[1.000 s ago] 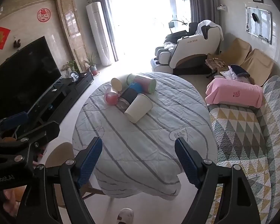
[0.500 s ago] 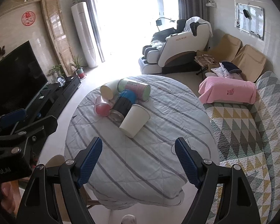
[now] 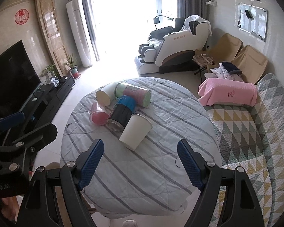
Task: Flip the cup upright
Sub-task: 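Move the right tool toward the green-and-pink jar lying on the table, then close the right gripper around the body of the green-and-pink jar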
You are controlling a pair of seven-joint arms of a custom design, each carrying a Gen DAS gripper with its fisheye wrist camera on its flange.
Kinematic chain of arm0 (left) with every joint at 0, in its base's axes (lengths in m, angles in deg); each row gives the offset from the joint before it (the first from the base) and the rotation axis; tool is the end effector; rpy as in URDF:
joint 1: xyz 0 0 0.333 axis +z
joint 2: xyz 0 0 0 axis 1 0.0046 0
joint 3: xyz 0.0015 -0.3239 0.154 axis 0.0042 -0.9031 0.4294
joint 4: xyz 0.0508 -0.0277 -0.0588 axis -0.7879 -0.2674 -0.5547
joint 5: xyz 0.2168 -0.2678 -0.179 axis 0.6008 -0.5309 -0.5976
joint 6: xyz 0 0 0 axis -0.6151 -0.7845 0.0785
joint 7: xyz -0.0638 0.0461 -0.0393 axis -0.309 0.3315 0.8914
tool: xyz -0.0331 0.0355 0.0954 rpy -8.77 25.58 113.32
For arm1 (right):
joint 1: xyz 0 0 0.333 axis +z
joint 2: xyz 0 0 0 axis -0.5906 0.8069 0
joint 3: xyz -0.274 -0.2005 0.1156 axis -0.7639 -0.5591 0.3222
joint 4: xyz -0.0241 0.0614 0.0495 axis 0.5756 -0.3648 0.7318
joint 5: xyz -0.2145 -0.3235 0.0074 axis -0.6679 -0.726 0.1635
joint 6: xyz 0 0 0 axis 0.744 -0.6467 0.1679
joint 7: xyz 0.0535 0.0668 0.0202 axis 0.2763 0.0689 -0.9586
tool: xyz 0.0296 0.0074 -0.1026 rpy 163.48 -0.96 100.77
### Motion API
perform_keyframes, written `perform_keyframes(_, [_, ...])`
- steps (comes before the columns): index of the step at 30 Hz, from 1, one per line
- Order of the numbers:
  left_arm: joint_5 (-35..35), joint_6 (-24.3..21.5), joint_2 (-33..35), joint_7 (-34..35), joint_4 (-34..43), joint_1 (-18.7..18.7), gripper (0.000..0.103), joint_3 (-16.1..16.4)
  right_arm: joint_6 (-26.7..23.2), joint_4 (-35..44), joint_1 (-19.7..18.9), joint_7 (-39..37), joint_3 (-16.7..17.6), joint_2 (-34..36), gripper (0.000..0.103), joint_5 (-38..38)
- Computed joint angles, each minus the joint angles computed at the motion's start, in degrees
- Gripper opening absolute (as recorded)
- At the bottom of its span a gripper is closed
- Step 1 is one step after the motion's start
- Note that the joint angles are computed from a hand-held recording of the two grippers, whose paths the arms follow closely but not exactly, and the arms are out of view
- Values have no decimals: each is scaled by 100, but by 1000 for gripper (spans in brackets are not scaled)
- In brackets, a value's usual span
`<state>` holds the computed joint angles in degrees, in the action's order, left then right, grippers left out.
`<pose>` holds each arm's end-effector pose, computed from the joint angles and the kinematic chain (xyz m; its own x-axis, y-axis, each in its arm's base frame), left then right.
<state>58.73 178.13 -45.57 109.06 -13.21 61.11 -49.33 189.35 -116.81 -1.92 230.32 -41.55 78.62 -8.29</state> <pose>0.5601 -0.4457 0.5825 -0.5901 -0.8073 0.0123 -0.5960 0.4253 -0.6811 0.4803 0.4033 0.5540 -0.4027 -0.9128 -0.0676 -0.6621 0.3415 -0.6671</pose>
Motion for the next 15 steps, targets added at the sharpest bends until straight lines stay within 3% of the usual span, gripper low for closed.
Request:
perform_keyframes(10, [193,-617,716,-265,1265,-189,103,233,270,191,-224,-660,-161,178,81,192])
perform_keyframes(15, [392,-1290,1512,-601,2537,-400,103,466,717,397,-550,-1551,-338,430,81,484])
